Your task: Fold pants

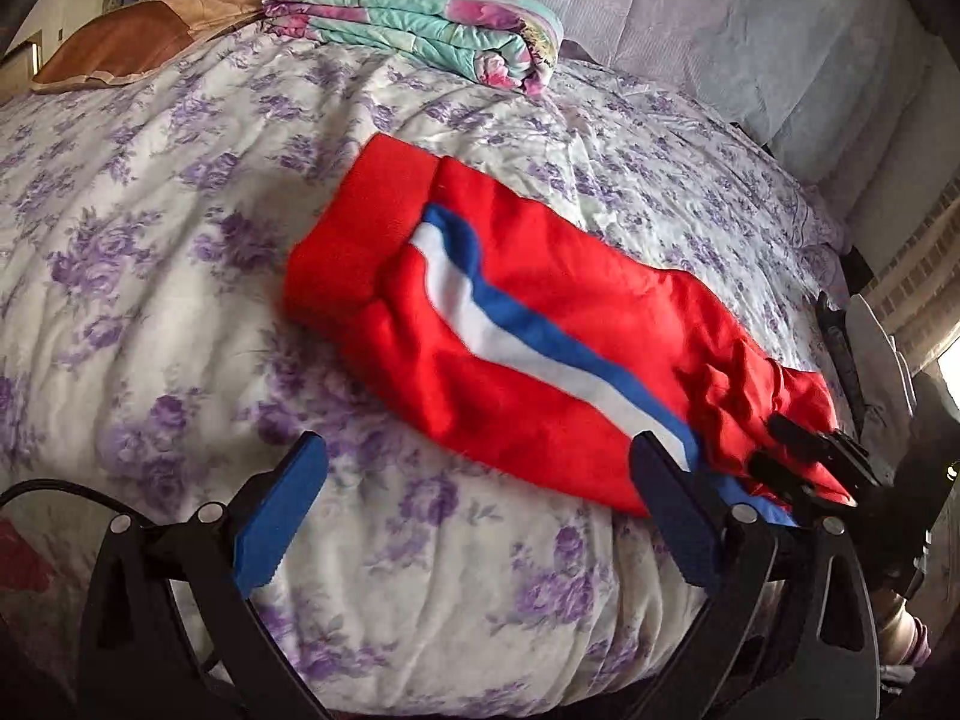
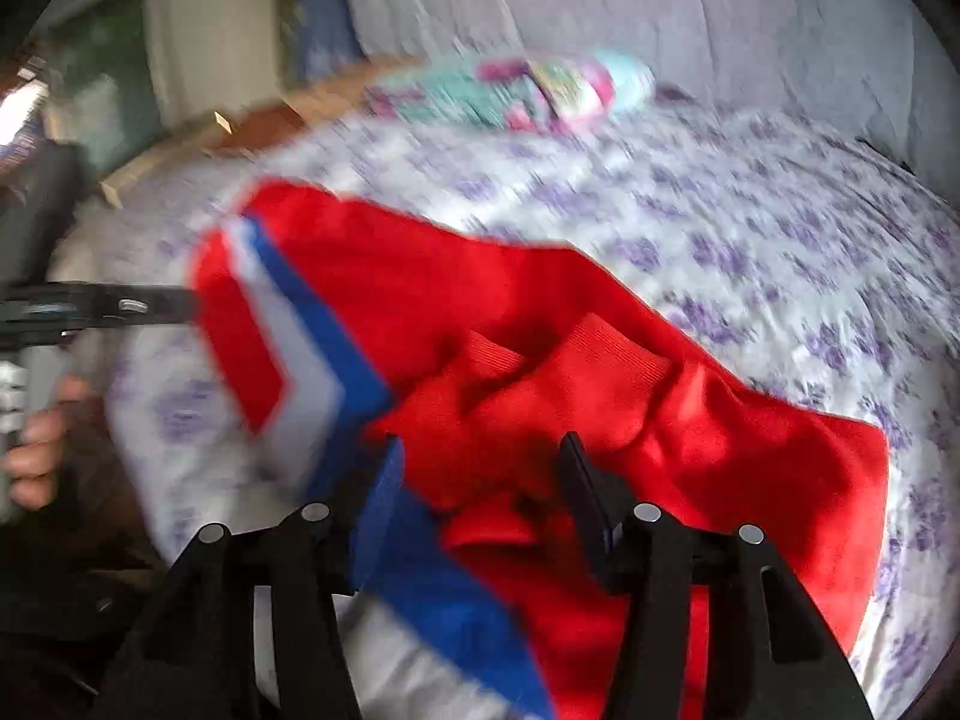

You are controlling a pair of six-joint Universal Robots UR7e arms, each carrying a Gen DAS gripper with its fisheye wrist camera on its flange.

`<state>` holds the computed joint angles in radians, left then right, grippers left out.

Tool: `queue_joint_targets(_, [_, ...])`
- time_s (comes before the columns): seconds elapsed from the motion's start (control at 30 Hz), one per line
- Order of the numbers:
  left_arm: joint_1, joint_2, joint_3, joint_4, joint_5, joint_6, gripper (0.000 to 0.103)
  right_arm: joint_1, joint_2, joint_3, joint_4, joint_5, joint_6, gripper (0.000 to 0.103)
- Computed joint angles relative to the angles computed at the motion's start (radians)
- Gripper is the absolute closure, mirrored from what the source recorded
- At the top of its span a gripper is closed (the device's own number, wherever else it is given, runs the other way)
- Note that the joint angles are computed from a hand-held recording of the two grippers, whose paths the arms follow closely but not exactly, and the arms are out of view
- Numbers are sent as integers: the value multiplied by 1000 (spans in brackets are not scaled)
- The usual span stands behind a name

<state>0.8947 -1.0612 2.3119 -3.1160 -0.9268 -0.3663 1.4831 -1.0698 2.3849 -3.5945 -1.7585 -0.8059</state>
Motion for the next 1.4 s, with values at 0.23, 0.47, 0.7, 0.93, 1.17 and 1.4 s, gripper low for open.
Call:
queue_joint_targets(0.23, [22, -13, 2, -7, 11, 4, 5, 7, -123, 34, -30, -12, -88, 58])
queue_joint_targets(0.47, [16, 19, -2, -13, 3, -3, 5, 24, 39, -73, -11, -177, -170, 84])
queue_joint_targets(0.7, [15, -5, 18, -32, -11, 4, 5, -36, -216, -13, 156, 130, -16, 97])
queue_joint_targets(0.93, [26, -7, 22, -42, -10, -31, 5, 38, -12, -49, 134, -19, -120, 97])
queue_joint_targets(1.17, [59, -38, 12, -27, -64, -82, 5, 25, 23, 43, -129, -9, -281, 43])
queue_joint_targets(1.4, [62, -30, 13, -38, -65, -84, 5, 31, 109, 35, -290, -122, -410, 43])
